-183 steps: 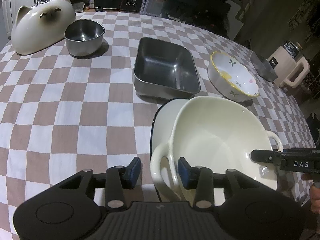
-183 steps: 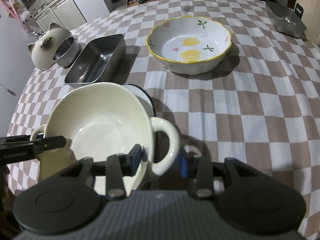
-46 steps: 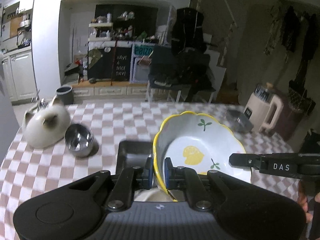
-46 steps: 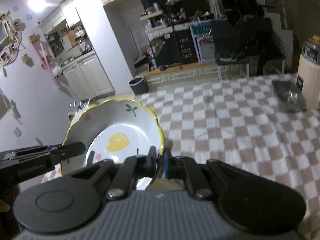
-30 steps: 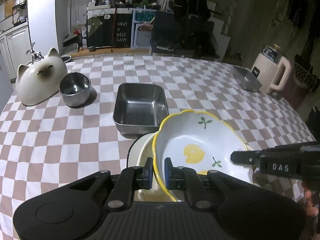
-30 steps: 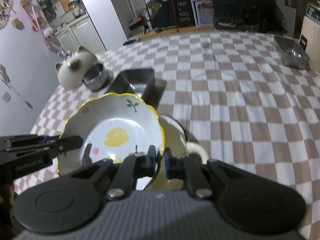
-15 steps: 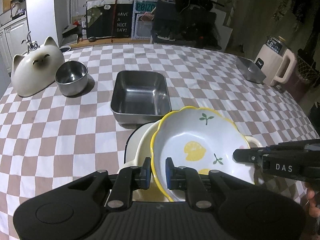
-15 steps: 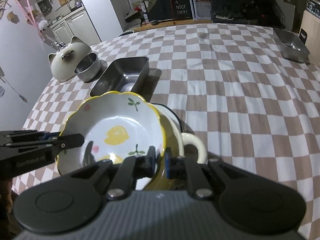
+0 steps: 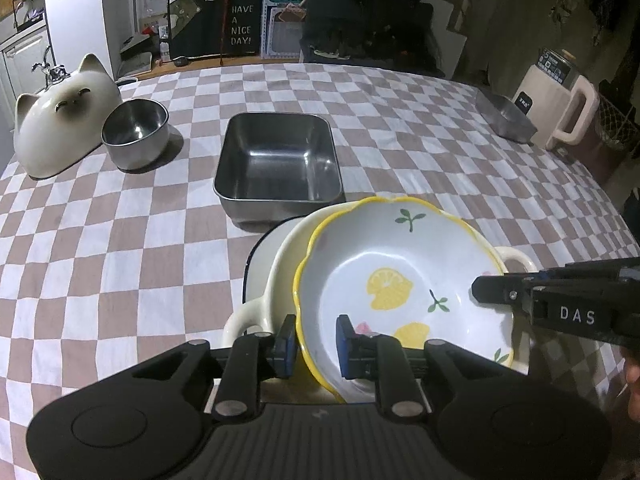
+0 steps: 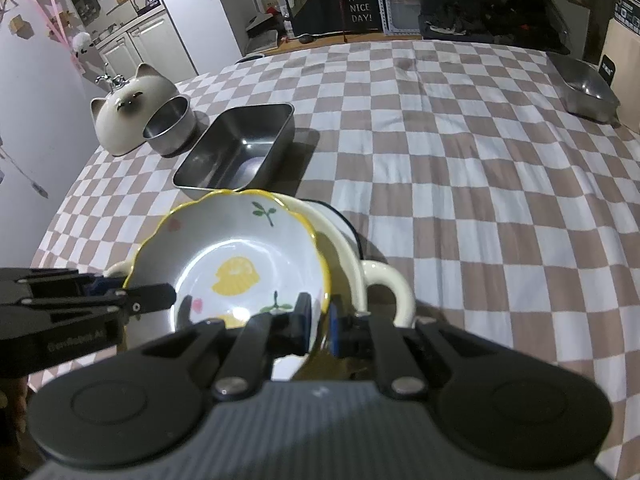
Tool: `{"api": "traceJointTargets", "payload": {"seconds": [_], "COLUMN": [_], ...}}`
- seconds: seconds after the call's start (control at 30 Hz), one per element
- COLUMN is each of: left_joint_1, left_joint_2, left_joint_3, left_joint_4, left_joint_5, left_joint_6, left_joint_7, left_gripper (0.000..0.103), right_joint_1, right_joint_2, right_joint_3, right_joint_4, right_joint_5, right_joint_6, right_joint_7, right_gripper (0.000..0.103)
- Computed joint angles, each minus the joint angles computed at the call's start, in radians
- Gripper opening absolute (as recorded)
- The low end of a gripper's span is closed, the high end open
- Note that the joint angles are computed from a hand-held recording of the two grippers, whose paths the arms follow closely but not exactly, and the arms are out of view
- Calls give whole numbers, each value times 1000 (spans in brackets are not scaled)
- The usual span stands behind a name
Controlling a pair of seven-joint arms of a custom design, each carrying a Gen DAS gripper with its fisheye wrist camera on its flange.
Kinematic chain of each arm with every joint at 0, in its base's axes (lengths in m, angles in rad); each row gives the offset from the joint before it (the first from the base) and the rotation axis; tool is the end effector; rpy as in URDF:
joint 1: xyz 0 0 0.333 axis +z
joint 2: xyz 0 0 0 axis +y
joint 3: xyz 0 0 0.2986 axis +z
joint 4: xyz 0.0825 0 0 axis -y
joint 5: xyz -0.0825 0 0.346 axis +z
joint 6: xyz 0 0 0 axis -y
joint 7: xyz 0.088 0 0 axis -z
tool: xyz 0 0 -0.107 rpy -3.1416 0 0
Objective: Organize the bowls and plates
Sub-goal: 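Lower the lemon bowl into the cream bowl and open both tools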
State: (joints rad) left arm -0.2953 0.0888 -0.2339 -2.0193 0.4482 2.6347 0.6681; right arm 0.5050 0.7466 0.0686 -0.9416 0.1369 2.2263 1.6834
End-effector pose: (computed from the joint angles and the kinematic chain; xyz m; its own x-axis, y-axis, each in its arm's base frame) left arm 0.4938 -0.2975 0.4681 0.0071 -0.9922 0.1245 -0.8322 -0.0749 -0.5494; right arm 0.6363 0.3911 0.4920 0.4136 -0.8791 -0.2369 -0.8366 -0.2643 -0.4798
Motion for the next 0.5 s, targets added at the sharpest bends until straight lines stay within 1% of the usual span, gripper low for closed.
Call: {"api": "traceJointTargets", "payload": {"seconds": [0.2, 0.37, 0.5], "left_joint_1": [0, 4, 8], "left_joint_2": [2, 7, 6], "left_joint_3": [0, -3, -4], "left_joint_4": [1, 4, -1], "left_joint_5": [-7, -45, -78], "left_joint_6": [-1, 2, 9], "left_joint_7": [5, 33, 56], "left_gripper": [21, 22, 22], "right_joint_1": [1, -4, -10], "right_joint_2": [8, 28, 40], "right_joint_3": [-3, -2, 4], "right_joint_4": [12, 45, 70], "right_joint_5": [-3, 4, 19], "right_joint_6": [-8, -30, -48], "right_joint_7": [2, 20, 31], "right_gripper": [12, 12, 17]}}
